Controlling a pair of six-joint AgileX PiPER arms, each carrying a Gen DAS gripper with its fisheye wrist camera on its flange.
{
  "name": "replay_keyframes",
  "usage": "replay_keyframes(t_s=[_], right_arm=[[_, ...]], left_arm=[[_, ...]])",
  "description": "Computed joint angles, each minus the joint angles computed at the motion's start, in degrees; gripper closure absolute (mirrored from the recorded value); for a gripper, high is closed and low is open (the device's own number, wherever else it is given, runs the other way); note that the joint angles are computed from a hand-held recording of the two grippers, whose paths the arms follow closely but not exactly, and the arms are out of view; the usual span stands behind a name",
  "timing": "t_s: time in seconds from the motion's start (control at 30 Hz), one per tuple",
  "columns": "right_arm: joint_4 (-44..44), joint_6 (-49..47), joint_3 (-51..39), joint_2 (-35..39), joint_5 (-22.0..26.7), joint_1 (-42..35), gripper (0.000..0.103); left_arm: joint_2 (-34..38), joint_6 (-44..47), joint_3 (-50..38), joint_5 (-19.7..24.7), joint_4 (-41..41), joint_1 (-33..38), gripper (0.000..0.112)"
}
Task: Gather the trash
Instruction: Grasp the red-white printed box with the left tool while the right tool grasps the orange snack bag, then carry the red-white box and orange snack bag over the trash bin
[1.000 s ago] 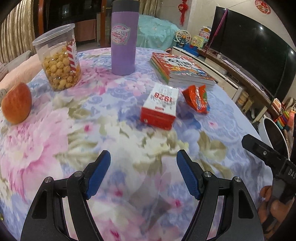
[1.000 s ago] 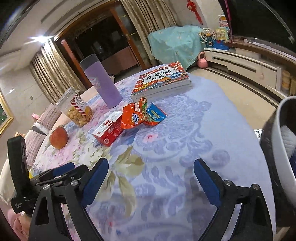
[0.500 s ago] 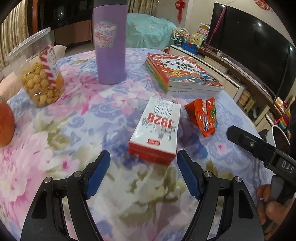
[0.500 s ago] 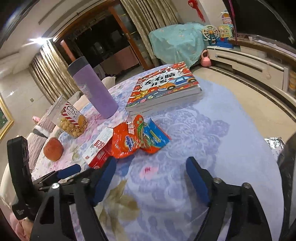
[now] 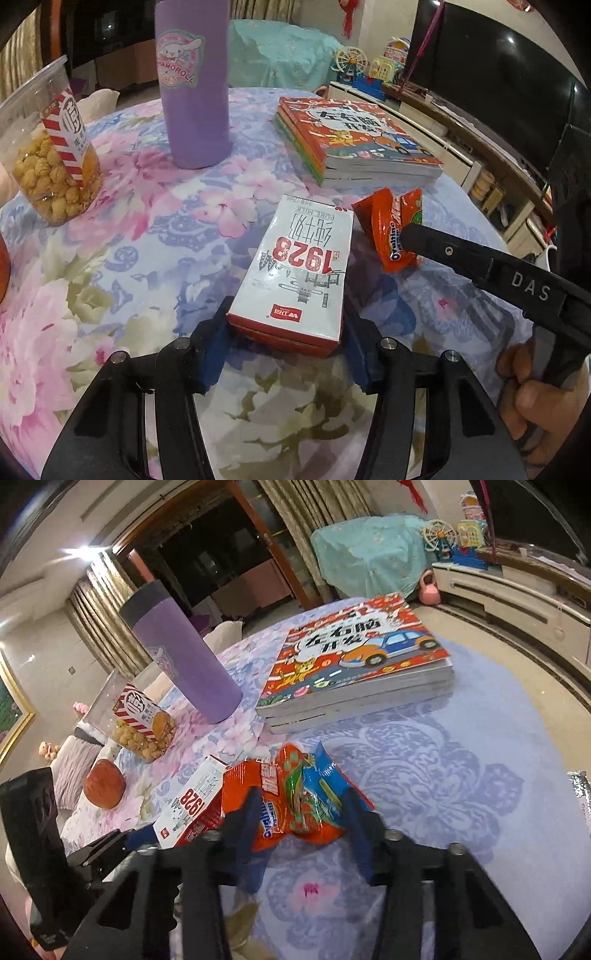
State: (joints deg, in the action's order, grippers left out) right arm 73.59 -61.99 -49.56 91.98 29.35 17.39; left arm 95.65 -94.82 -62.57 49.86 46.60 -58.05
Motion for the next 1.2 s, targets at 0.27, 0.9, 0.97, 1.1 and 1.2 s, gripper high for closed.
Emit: replay_keyframes(t_s=[0.27, 0.9, 0.97, 1.1, 1.2], right_arm=[[3.34, -3.99, 1.77, -0.95, 2.31, -1.19, 0.098], [-3.67, 0.10, 19.78, -23.70, 9.03, -8.90, 0.098], [-6.07, 1.75, 21.79, -27.99, 10.88, -10.97, 0.098], [-9.78, 3.74, 24.51, -34.51, 16.23, -16.61, 0.098], [-11.17, 3.48, 26.26, -38.28, 21.23, -22.37, 0.098]], left_arm=[[-0.77, -1.76, 0.68, 2.38, 1.11, -2.53, 0.059], [-4.10, -16.42, 0.56, 14.63, 1.01, -21.45, 0.060], [-3.45, -17.16, -0.81, 16.27, 1.12, -23.63, 0.060], [-1.60, -17.10, -3.82, 18.09, 0.61, -26.75, 0.060], [0.11, -16.83, -6.11, 18.94, 0.33, -28.48, 0.060]])
